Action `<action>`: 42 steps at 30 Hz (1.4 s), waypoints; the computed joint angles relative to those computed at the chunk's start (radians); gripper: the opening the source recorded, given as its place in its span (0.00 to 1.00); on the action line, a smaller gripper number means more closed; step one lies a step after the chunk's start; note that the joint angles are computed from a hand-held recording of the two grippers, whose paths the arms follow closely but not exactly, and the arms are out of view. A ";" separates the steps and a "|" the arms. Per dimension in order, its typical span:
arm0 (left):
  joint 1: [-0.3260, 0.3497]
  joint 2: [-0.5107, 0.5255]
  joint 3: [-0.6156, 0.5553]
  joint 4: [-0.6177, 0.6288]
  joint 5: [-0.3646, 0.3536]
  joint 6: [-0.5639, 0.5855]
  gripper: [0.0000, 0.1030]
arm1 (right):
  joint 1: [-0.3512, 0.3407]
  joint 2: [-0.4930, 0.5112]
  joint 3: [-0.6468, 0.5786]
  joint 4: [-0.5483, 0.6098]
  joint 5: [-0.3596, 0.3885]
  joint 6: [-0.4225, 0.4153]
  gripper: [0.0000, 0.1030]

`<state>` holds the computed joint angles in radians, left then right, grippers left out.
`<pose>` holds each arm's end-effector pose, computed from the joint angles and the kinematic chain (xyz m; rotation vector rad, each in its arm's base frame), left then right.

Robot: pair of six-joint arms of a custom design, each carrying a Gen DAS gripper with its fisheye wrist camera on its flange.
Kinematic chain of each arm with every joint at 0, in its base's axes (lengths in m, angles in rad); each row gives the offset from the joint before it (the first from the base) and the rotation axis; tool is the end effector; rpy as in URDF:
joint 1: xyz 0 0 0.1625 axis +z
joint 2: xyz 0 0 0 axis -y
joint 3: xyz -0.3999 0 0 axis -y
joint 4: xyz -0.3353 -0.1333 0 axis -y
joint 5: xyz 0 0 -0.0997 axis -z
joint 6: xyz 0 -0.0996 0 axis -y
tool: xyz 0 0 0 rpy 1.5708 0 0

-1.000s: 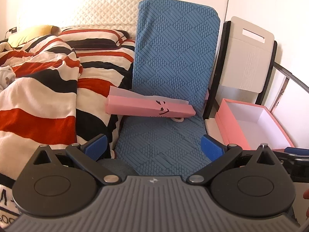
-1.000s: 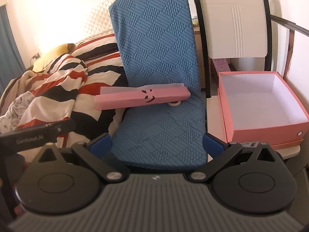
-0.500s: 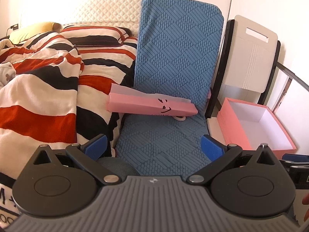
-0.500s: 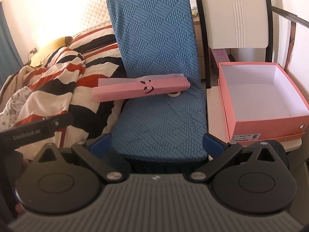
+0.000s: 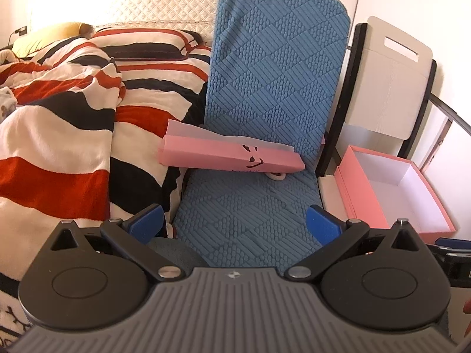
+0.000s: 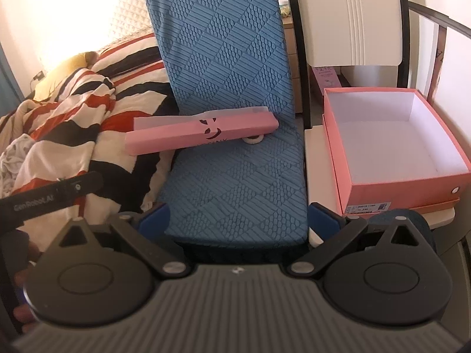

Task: Organize objects
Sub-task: 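Move both grippers toward the pink strip lying on the blue cushion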

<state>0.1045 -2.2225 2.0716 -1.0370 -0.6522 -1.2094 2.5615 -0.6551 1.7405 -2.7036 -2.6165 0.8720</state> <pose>-0.1358 -0.2279 0.4375 0.5302 2.3271 -1.0370 0.5072 -0.2760 0.0644 0.1060 -2.3185 1.1061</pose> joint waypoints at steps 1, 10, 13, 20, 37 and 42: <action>0.016 0.002 0.004 -0.019 0.004 0.017 1.00 | -0.004 0.003 -0.004 -0.002 0.000 -0.006 0.98; 0.212 0.059 0.067 -0.345 0.077 0.290 1.00 | -0.054 0.034 -0.060 -0.015 0.020 -0.075 0.97; 0.292 0.083 0.092 -0.547 0.062 0.446 1.00 | -0.073 0.050 -0.084 -0.023 0.022 -0.110 0.97; 0.481 0.201 0.121 -0.931 0.006 0.763 1.00 | -0.127 0.103 -0.163 -0.019 0.011 -0.157 0.98; 0.912 0.575 -0.007 -1.547 -0.179 1.289 1.00 | -0.242 0.245 -0.391 -0.026 0.092 -0.238 0.98; 1.014 0.660 -0.079 -1.602 -0.295 1.348 1.00 | -0.261 0.281 -0.468 0.049 0.084 -0.206 0.98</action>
